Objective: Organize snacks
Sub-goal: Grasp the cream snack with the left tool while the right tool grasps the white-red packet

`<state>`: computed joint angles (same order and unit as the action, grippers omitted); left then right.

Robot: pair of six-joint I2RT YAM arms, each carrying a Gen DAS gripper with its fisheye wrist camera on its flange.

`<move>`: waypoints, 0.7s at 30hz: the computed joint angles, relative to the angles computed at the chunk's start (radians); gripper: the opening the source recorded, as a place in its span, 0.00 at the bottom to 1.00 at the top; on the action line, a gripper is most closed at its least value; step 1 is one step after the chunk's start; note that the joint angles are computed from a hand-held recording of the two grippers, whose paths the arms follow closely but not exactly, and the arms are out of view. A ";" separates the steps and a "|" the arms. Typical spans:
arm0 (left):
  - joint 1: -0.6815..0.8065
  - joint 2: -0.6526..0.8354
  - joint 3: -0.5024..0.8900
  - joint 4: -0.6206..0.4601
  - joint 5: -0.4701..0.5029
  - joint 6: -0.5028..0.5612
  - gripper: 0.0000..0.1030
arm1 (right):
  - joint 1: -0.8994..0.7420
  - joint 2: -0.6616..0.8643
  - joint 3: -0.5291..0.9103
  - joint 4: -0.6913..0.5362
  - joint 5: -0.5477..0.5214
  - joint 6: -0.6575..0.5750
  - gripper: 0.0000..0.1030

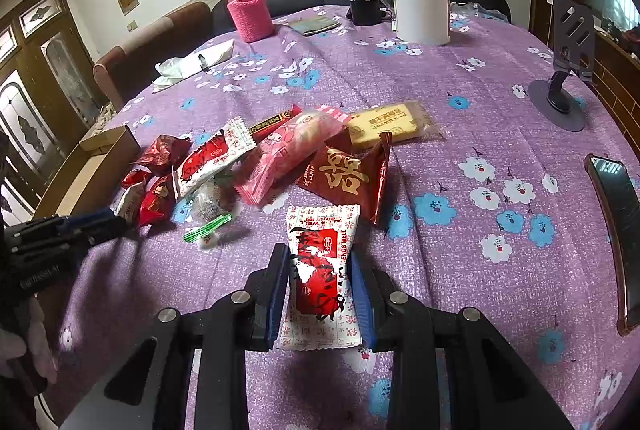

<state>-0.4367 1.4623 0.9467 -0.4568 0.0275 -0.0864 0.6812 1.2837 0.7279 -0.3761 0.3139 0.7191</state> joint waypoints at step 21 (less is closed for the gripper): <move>0.134 -0.184 -0.047 -0.060 0.213 -0.043 0.19 | 0.028 -0.096 -0.043 0.027 0.006 0.029 0.28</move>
<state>-0.3030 1.2787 0.8993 -0.5171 0.2408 -0.1298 0.7090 1.1875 0.6844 -0.3493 0.3203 0.7480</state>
